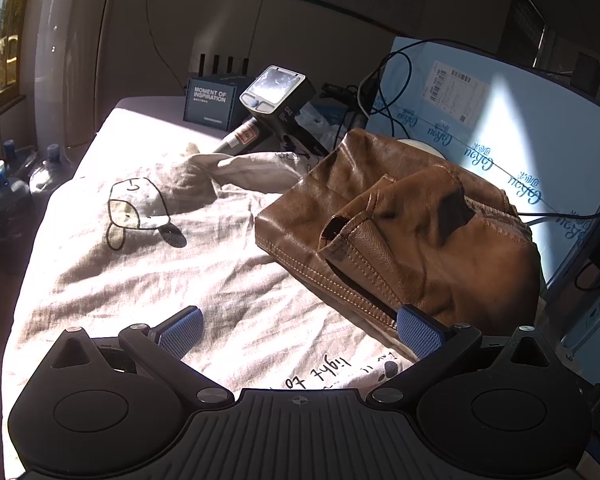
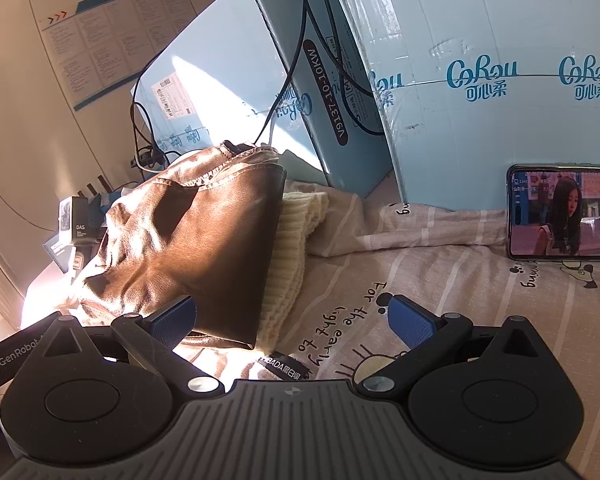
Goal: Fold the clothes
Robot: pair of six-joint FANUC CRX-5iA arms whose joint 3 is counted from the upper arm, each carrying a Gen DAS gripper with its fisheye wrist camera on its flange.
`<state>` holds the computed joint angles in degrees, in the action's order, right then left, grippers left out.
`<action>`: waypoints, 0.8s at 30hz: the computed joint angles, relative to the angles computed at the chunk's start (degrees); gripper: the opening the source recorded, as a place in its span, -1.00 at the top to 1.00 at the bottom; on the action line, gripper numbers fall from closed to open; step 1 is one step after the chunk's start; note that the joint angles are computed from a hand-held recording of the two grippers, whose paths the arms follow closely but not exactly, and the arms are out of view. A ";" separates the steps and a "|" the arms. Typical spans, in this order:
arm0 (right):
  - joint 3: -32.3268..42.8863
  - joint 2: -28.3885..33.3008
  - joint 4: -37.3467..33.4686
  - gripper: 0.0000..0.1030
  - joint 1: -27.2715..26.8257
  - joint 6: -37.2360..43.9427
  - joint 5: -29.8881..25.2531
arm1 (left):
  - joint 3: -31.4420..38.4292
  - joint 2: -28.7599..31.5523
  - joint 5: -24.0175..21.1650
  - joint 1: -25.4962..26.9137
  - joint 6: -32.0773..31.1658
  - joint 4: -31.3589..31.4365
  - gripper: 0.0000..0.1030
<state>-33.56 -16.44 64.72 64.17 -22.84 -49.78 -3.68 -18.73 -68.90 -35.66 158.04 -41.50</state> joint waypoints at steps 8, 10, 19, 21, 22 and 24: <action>-0.11 -0.09 0.02 -1.00 -0.01 -0.04 0.14 | 0.22 0.36 -0.39 -0.13 -0.18 -0.01 -1.00; -0.13 -0.10 0.01 -1.00 0.03 -0.07 0.08 | 0.24 0.42 -0.38 -0.03 -0.35 0.14 -1.00; -0.27 -0.27 -0.24 -1.00 0.03 0.09 0.14 | 0.32 0.49 -0.48 0.07 -0.48 0.24 -1.00; -0.20 -0.19 -0.27 -1.00 0.10 0.08 -0.01 | 0.36 0.50 -0.57 0.09 -0.52 0.26 -1.00; -0.17 -0.16 -0.32 -1.00 0.13 0.10 -0.05 | 0.35 0.49 -0.59 0.10 -0.52 0.26 -1.00; -0.11 -0.12 -0.41 -1.00 0.17 0.16 -0.13 | 0.38 0.50 -0.64 0.08 -0.54 0.24 -1.00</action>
<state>-33.67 -16.55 64.31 64.34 -22.69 -49.91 -3.30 -18.23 -69.55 -35.58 157.50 -41.27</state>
